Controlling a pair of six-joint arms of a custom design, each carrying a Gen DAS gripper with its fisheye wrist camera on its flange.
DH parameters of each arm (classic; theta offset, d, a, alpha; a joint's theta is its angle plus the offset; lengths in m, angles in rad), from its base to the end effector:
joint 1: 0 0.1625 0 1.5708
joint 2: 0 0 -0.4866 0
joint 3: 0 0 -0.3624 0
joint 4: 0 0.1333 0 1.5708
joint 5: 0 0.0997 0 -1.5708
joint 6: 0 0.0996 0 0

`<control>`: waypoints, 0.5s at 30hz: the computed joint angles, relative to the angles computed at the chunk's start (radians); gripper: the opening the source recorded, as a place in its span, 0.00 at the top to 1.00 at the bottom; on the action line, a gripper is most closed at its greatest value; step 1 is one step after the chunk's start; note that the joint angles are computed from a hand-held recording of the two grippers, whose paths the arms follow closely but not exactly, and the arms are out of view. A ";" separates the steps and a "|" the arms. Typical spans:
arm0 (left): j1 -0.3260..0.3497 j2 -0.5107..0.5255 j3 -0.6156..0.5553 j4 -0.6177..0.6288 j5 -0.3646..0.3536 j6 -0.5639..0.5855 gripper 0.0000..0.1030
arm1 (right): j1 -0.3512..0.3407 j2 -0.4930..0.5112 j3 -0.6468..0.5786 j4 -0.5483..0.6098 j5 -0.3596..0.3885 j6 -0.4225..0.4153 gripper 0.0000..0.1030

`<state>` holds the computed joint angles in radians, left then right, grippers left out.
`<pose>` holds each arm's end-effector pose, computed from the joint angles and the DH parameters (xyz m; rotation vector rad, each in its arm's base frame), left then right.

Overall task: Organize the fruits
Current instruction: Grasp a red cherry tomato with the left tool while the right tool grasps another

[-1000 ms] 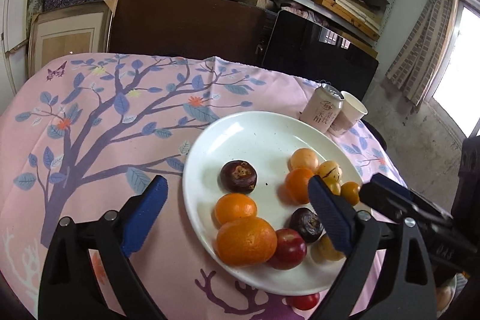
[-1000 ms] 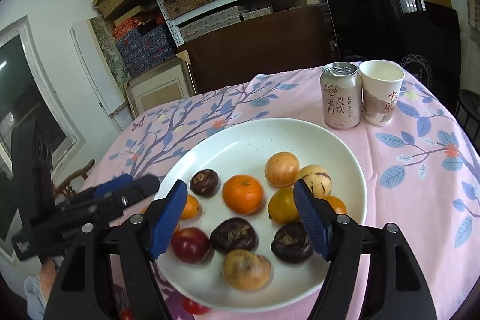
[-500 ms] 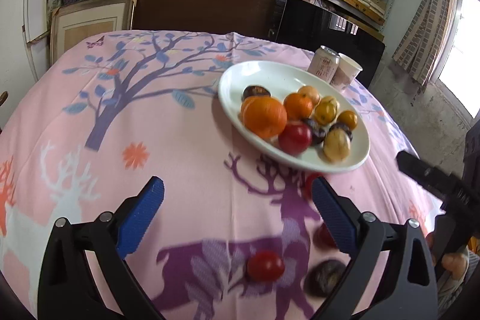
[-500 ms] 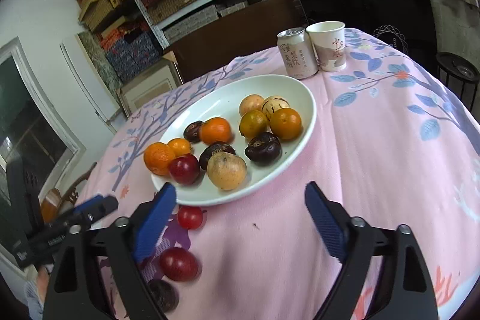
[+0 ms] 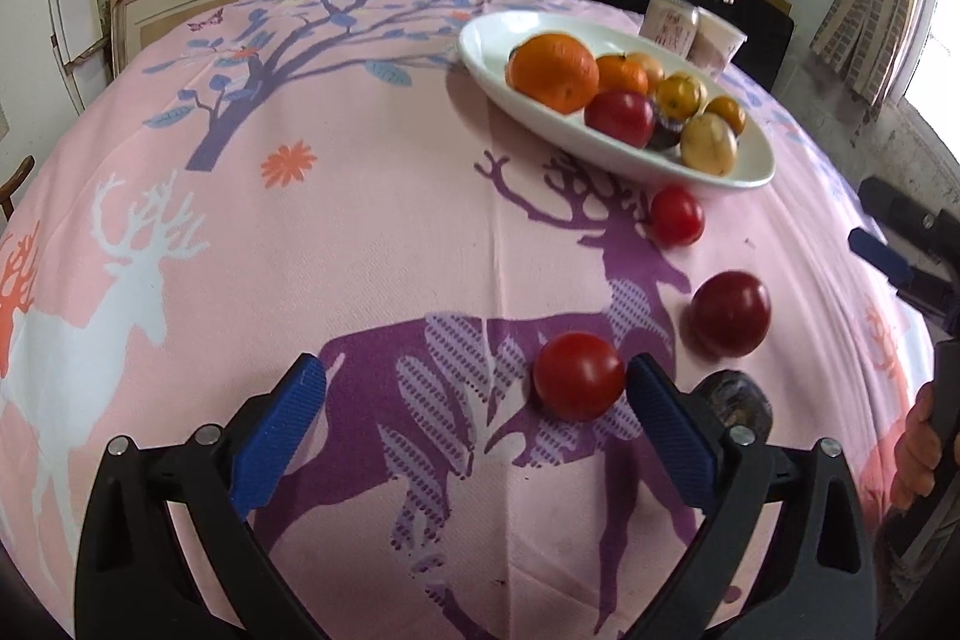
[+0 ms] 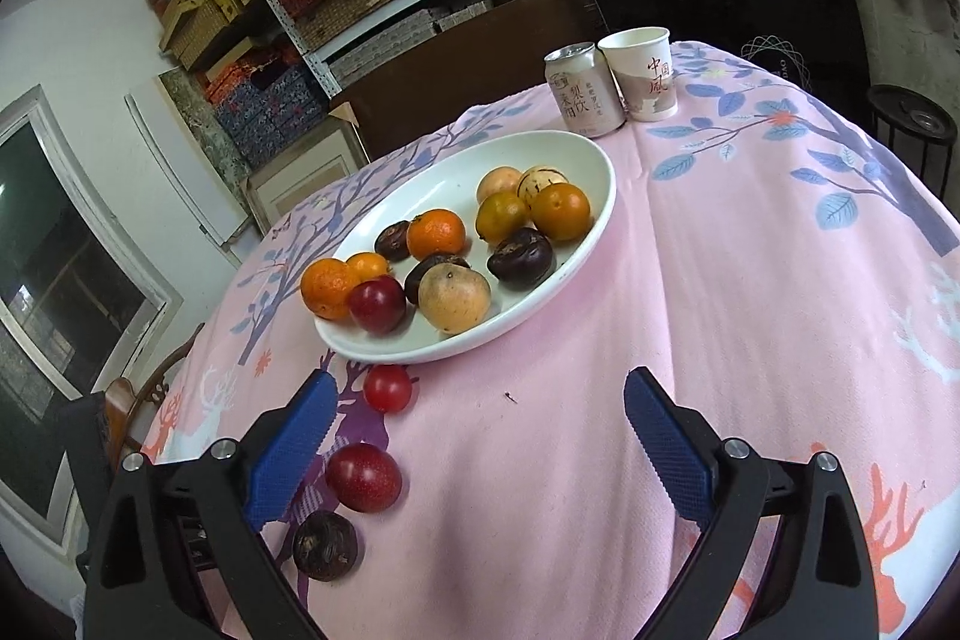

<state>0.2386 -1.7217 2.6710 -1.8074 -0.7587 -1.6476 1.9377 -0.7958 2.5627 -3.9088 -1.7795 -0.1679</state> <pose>-0.1151 -0.2396 0.2319 0.0022 2.2593 -0.8889 0.2510 -0.3390 0.1266 0.6729 -2.7899 0.8678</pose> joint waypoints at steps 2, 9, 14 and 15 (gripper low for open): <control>0.001 0.023 -0.004 0.000 0.000 0.010 0.04 | -0.009 -0.005 0.000 0.009 0.008 0.017 0.06; 0.037 0.122 -0.026 -0.029 -0.006 0.071 0.04 | -0.015 -0.009 -0.001 0.048 0.039 0.022 0.06; 0.042 0.137 -0.029 -0.031 -0.007 0.077 0.04 | -0.008 -0.018 -0.020 0.167 0.116 -0.021 0.06; 0.043 0.137 -0.029 -0.031 -0.006 0.078 0.04 | -0.006 -0.018 -0.027 0.197 0.132 -0.022 0.07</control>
<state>0.2815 -1.5849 2.6418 -1.8387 -0.7647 -1.5691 1.9314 -0.8142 2.5356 -3.7116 -1.6477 -0.1896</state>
